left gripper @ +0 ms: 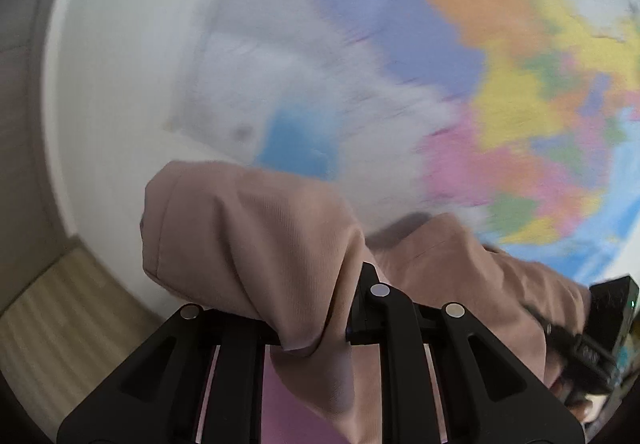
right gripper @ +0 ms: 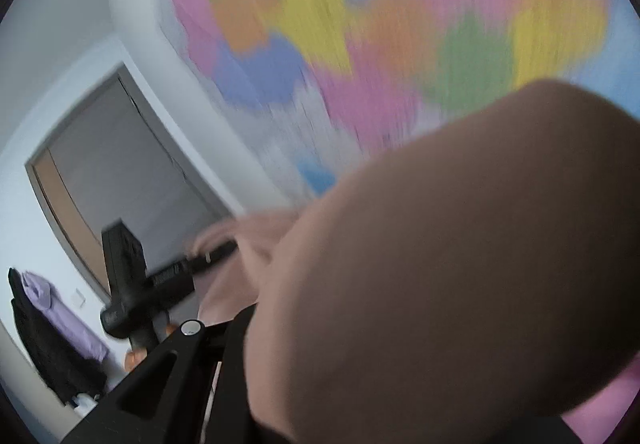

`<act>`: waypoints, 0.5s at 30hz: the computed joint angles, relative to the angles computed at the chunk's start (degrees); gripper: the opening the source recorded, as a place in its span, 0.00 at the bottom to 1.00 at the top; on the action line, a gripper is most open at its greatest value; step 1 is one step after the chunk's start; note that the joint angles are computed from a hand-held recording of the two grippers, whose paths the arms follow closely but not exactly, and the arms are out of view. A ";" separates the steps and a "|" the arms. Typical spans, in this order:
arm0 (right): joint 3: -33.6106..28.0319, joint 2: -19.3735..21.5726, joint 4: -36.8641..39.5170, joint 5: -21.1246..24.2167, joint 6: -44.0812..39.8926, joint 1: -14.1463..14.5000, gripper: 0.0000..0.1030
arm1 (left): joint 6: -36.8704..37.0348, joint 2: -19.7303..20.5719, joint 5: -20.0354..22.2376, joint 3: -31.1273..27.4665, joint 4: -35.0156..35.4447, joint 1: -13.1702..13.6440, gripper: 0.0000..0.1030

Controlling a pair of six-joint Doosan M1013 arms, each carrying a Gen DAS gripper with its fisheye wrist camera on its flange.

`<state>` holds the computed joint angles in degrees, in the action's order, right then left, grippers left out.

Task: Fold large clothes

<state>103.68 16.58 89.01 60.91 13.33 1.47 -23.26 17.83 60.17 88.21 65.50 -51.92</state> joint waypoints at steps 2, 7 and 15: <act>-0.84 3.31 -6.73 -2.30 5.01 2.29 0.14 | -2.47 0.16 -1.90 3.45 -5.76 2.20 0.14; -0.08 7.77 -14.03 -2.55 12.07 3.58 0.22 | -8.00 0.65 -9.65 10.33 -13.07 5.11 0.18; 1.47 6.86 -16.76 -0.47 15.80 -0.24 0.61 | -4.56 0.95 -9.34 10.17 -14.71 5.34 0.33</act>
<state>105.14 23.44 72.25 60.45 29.13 1.22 -27.82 18.78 50.83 98.38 50.79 -46.58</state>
